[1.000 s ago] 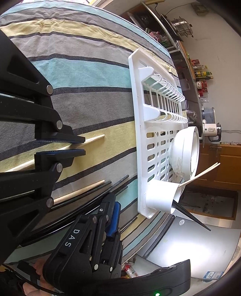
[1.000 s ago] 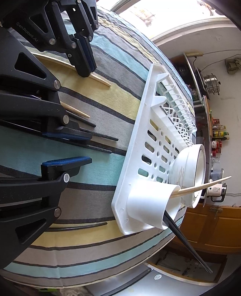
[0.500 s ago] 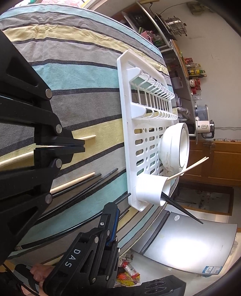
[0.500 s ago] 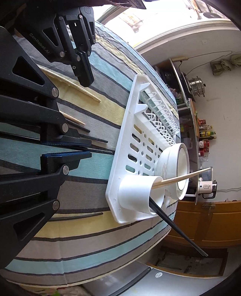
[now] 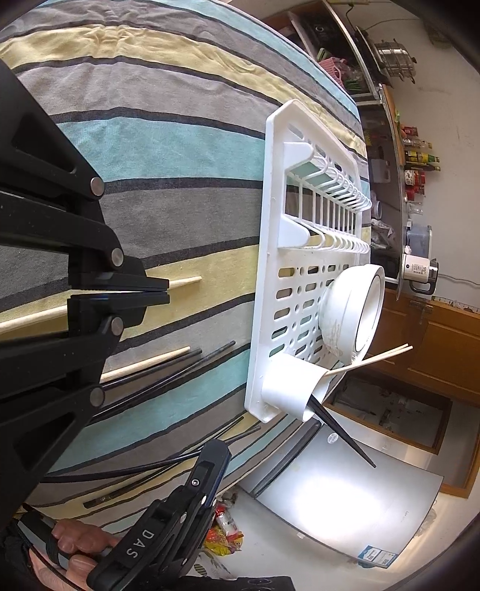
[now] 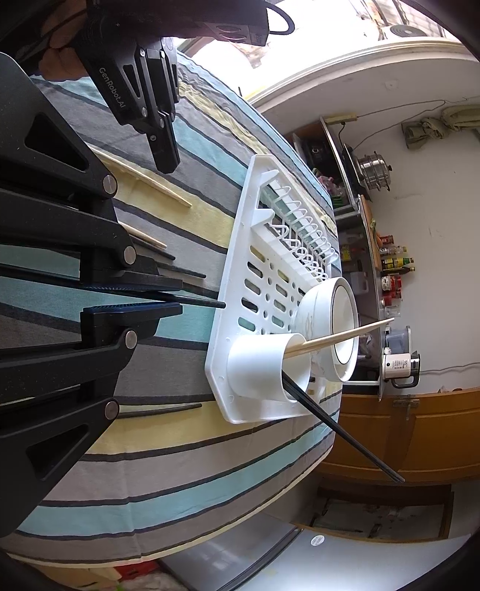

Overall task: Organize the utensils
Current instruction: 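Grasp a wooden chopstick with the left tool while the right tool grasps a black chopstick, then lift both chopsticks and carry them over the white cup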

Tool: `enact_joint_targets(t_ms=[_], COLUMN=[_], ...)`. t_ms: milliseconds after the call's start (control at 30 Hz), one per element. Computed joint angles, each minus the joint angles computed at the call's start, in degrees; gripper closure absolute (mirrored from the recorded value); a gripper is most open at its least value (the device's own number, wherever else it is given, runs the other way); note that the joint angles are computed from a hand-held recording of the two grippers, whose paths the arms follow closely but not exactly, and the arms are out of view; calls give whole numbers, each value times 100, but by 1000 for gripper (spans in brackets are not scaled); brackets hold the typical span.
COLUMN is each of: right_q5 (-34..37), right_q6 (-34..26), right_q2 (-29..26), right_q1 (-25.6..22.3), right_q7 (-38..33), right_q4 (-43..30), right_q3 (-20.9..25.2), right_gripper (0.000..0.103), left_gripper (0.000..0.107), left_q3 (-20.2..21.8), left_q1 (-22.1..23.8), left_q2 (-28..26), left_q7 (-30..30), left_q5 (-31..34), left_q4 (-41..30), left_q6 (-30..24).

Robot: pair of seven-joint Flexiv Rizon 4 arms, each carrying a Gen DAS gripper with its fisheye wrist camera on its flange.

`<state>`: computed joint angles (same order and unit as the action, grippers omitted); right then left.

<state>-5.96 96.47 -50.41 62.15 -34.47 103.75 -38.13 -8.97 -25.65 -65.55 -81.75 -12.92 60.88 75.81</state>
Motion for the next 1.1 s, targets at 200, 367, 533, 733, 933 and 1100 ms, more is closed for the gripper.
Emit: enact_joint_targets(t_ms=[200,367,533,733,933,1100], right_q5=[21,57,89,169,282,416], right_q6=[45,54,70,109,162,258], right_q2=[-14,-25,-36,-28,-21,-15], right_q1=[-45,-37,-34,92,209,336], right_q7=[-20,-41,-56,-67,-95,-140], right_q4=[-15,-17,-21,66,155,241], right_q3=[51,46,44,-76,-187,-305], right_gripper=[97,97,97,97,97,97], left_gripper=[105,101,84,97,102,102], left_q3=[608,792,917,1090,969,813], left_q1=[-311,-409,-516,-605,-527,-463], left_q2=[-236,-440,-650,-808,-812,-586], left_q7=[-445,-701,-696,-816,-838,-773], left_q5=[205,511,900,1256,1276,1225], left_q4=[-679,-1222,-1760,-2114,-2111,-1685], left_q6=[-764,-1247,-1588,-1688,-1657,-1302])
